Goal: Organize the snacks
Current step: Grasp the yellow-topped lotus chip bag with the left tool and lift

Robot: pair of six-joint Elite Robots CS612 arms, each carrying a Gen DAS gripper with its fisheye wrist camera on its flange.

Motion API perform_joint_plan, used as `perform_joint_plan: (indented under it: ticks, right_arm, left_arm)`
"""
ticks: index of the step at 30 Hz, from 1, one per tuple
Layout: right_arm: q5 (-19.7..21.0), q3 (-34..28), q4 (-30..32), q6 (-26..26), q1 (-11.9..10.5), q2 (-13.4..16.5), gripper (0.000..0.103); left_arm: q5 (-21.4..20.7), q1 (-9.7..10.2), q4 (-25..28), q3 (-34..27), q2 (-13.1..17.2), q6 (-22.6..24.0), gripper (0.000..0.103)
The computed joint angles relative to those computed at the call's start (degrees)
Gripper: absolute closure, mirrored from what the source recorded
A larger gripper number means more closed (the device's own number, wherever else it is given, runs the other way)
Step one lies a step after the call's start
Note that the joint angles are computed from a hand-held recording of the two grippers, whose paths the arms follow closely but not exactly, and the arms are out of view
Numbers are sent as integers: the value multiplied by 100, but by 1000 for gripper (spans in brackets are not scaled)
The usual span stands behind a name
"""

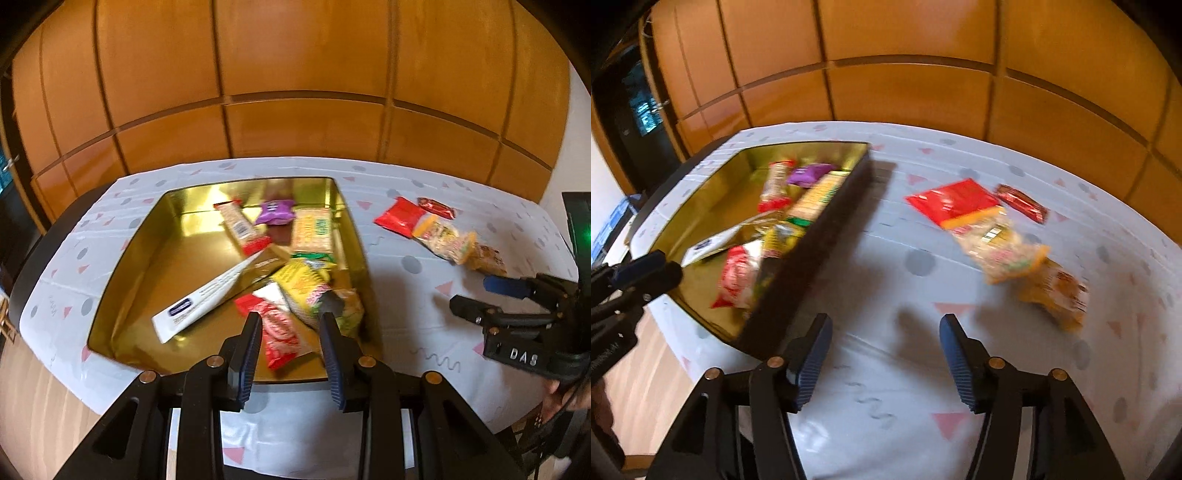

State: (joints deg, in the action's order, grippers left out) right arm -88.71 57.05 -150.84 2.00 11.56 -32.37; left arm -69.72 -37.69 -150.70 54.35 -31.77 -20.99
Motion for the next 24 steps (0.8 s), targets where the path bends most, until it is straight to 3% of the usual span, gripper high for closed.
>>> perform_joint_plan:
  ticks: [14,24]
  right_arm:
    - [-825,229,-160,-154,-320,-202,33]
    - [-1370,70,-265,-282,-614,-140,29]
  left_arm:
    - [-198,-105,192,-477,243,553,71]
    - [-214,-154,444,-780,387,762,71]
